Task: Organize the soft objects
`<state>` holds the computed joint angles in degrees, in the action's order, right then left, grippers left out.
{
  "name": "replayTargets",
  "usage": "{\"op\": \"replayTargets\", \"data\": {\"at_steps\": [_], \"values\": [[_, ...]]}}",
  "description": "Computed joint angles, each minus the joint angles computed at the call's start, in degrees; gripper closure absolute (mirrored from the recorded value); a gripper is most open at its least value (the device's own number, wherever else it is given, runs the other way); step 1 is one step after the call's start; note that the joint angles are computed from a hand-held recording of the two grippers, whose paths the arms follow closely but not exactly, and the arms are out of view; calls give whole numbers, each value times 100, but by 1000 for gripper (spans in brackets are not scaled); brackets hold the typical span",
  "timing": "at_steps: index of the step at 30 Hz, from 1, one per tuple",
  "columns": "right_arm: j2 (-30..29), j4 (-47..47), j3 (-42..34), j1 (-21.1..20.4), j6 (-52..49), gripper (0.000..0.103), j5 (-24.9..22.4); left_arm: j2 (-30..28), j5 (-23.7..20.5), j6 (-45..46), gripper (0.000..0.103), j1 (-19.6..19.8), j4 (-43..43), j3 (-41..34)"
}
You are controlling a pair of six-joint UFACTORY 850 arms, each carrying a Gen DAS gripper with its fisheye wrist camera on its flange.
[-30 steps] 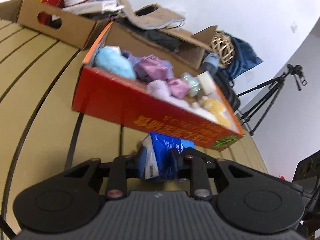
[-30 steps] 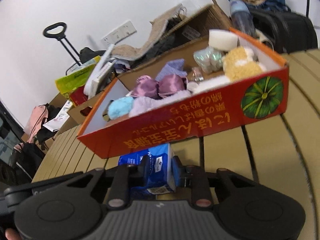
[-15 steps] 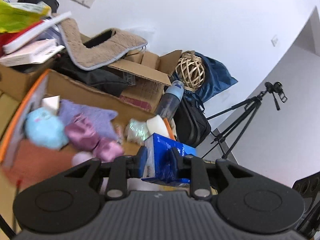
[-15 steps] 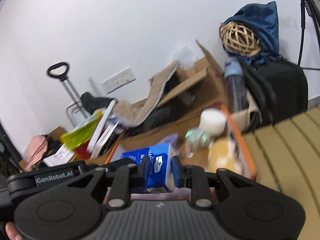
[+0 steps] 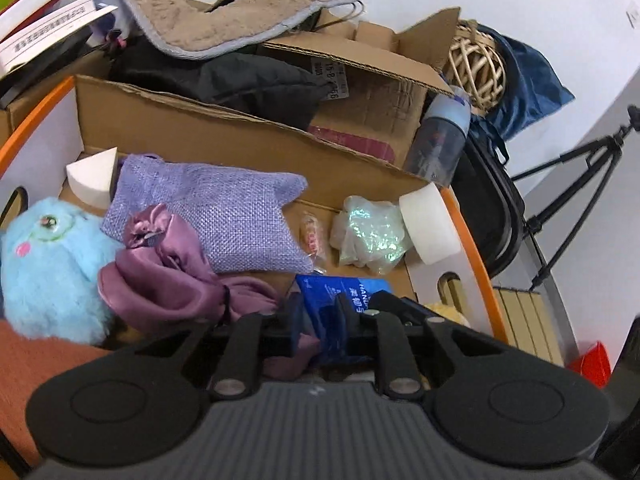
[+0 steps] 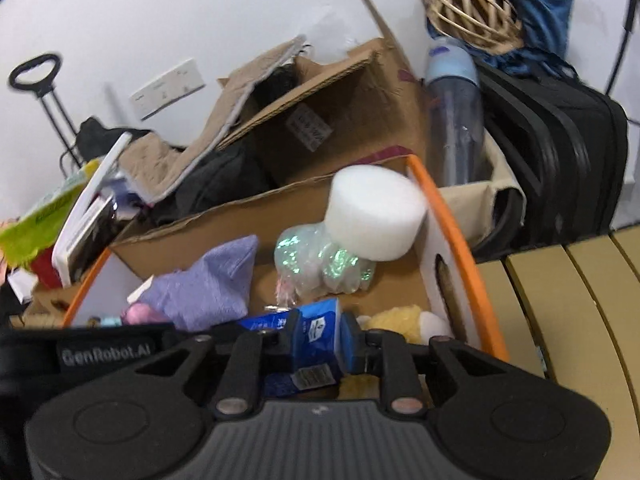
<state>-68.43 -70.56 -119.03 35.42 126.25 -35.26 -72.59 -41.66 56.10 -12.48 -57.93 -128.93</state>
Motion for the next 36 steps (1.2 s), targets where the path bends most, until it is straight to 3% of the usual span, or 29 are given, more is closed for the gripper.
{"op": "replayTargets", "data": {"at_steps": [3, 7, 10, 12, 15, 18, 22, 25, 27, 29, 30, 34, 36], "values": [[-238, 675, -479, -22, -989, 85, -136, -143, -64, -221, 88, -12, 140, -238], [-267, 510, -494, 55, -1030, 85, -284, -152, -164, -221, 86, -2, 298, -311], [-20, 352, -193, 102, -750, 82, -260, 323, -4, 367, 79, 50, -35, 368], [120, 231, -98, 156, -715, 82, -429, 669, 161, 781, 67, 88, -242, 815], [455, 20, 184, 270, -628, 82, -611, 1389, 798, 1664, 64, 148, -661, 1722], [722, 127, 273, 430, -949, 82, -966, 1928, 1081, 2240, 63, 284, -1049, 2314], [1112, 165, 490, 710, -1058, 82, -1428, 2788, 1261, 3782, 55, 558, -2352, 3321], [1357, 97, 625, 1047, -1007, 79, -1896, 3475, 1080, 4902, 40, 845, -3275, 4157], [1506, -28, 753, 1330, -809, 66, -2224, 3988, 892, 6074, 28, 1065, -4157, 4862], [1594, -164, 841, 1648, -637, 54, -2561, 4467, 673, 7022, 24, 1293, -4766, 5516], [1605, -223, 849, 1820, -602, 53, -2746, 4695, 545, 7407, 22, 1406, -5065, 5833], [1418, -421, 630, 2524, -484, 51, -3612, 5538, -346, 7887, 13, 2018, -5424, 7015], [1240, -440, 415, 2848, -416, 43, -3899, 5943, -772, 8096, 3, 2361, -5437, 7620]]}}
